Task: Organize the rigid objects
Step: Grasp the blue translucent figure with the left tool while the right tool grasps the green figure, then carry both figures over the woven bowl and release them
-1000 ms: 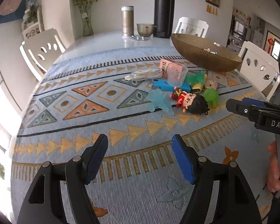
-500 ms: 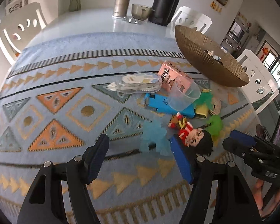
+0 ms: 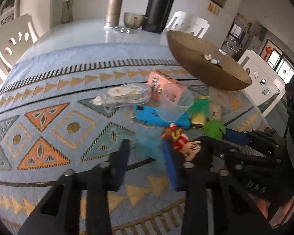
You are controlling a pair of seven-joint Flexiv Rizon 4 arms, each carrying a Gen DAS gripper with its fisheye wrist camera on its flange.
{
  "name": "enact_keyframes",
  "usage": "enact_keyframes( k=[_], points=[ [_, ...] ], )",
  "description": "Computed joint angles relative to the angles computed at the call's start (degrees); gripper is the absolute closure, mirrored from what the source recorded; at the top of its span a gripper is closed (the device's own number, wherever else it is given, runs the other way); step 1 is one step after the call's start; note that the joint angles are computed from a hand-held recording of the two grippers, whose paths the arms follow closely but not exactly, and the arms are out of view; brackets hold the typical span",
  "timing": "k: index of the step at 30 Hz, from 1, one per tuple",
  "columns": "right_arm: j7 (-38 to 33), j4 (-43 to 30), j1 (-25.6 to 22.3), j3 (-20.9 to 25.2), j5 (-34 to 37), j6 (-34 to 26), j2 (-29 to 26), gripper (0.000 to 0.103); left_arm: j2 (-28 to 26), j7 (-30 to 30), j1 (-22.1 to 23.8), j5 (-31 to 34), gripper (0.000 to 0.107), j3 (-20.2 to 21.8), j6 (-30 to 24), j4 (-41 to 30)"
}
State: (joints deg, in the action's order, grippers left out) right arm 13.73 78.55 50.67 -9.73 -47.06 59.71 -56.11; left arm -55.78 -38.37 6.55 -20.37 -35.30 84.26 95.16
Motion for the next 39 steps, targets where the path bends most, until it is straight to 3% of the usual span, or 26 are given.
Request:
enact_keyframes(
  k=[2,5,8,11,14,18,21,23,28,32,36,38,39],
  points=[
    [1.3,1.1,0.5,-0.9,-1.0,1.1,0.5,0.062,0.3,-0.1,-0.8,0.9,0.082,0.6,2.2,0.6],
    [9.0,6.5,2.2,-4.8,-5.2,7.0,3.1,0.062,0.7,0.8,1.8,2.1,0.082,-2.0,2.5,2.6],
    [14.2,11.2,3.6,-6.4,-9.4,9.1,6.0,0.062,2.0,0.2,5.0,2.9,0.082,-4.3,3.6,6.0],
    [18.5,14.8,3.7,-7.0,-15.7,13.7,8.1,0.062,3.2,-1.0,9.7,3.7,0.082,-7.3,5.1,10.6],
    [16.9,15.4,2.7,-4.0,-17.6,11.6,8.8,0.061,2.9,-2.4,13.3,5.9,0.082,-9.6,7.0,13.9],
    [15.2,13.9,0.7,-0.7,-16.9,10.9,7.2,0.061,3.2,-5.3,11.7,7.7,0.082,-6.7,5.7,13.7],
    [14.1,13.7,0.8,-0.1,-16.2,9.4,7.1,0.061,2.3,-5.6,11.6,9.8,0.080,-6.7,8.2,14.1],
    [14.0,13.7,0.1,0.4,-15.9,10.7,6.9,0.059,2.8,-6.8,10.2,10.7,0.065,-4.8,8.5,13.7],
    [15.7,14.4,0.6,-0.9,-17.4,12.7,7.1,0.041,2.9,-8.4,9.7,12.8,0.059,-3.6,9.3,13.5],
    [13.8,13.7,0.7,0.1,-15.7,10.3,6.9,0.041,3.4,-9.2,8.5,12.8,0.049,-2.2,8.0,12.8],
    [11.0,12.5,0.9,1.8,-12.2,5.0,6.7,0.041,4.4,-9.3,5.4,13.8,0.050,0.9,9.5,12.6],
    [10.7,12.3,1.4,1.8,-11.7,3.0,6.8,0.053,4.8,-9.2,4.3,14.5,0.057,2.1,10.3,12.6],
    [10.5,12.1,1.5,1.9,-11.7,2.5,6.7,0.053,4.7,-9.0,4.6,14.8,0.060,1.7,10.2,12.8]
  ],
)
